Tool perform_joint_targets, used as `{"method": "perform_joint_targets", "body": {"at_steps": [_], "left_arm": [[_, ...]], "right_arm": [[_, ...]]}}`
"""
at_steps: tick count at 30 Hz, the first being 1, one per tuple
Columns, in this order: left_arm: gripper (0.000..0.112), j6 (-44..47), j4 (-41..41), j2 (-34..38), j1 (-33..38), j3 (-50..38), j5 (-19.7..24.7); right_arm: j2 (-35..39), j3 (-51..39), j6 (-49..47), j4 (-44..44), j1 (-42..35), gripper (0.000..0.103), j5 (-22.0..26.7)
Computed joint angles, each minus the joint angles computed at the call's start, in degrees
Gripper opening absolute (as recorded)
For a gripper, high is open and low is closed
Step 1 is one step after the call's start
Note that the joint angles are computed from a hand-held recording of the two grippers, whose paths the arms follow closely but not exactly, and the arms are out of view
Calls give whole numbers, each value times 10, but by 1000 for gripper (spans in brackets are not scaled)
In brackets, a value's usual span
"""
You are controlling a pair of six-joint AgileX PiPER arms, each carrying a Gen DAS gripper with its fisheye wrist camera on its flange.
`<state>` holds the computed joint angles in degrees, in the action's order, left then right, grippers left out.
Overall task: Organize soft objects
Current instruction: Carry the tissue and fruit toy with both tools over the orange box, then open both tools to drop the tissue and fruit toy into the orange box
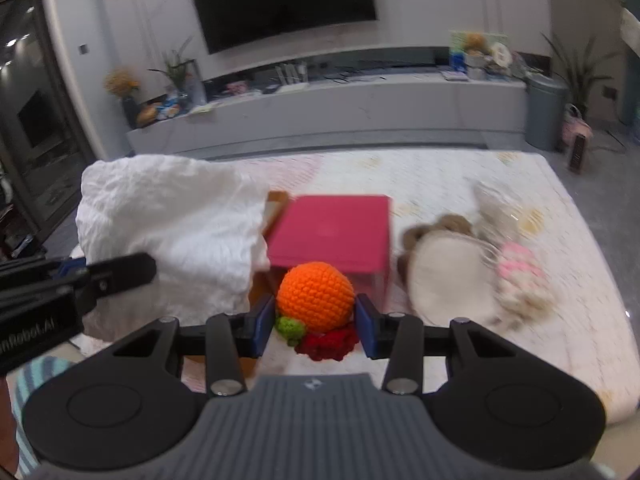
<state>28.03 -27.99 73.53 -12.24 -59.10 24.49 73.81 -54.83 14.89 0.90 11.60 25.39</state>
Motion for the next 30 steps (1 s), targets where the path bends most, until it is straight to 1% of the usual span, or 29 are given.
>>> {"method": "perform_joint_targets", "body": {"at_steps": [5,9,11,13,14,16,18,20,22,25,30], "left_arm": [[16,0,-5,26,43,-28,-6],[16,7,-16,52,69,-59,0],[16,4,-15,71,83,-82,1],[16,31,-39,87,103,-98,5],[16,53,-62,95,115,-105,11],[16,37,-55,128,125,-142,32],[16,41,-58,158,133,-165,38],[16,15,-29,186,132,-186,40],[16,-17,10,214,130,-206,45],[16,-42,48,256,133,-229,54],[16,-110,127,306,132,-257,66]], "right_arm": [[48,-53,-35,29,30,43,-11],[93,-107,-72,56,47,43,-12],[119,-138,-106,89,46,43,-11],[149,-172,-150,135,36,43,-3],[164,-191,-171,159,31,43,5],[196,-231,-195,185,26,43,17],[233,-280,-202,186,28,43,32],[270,-323,-198,176,33,43,48],[318,-384,-179,147,42,43,78],[382,-451,-162,111,57,43,108],[462,-531,-123,19,89,43,133]]}}
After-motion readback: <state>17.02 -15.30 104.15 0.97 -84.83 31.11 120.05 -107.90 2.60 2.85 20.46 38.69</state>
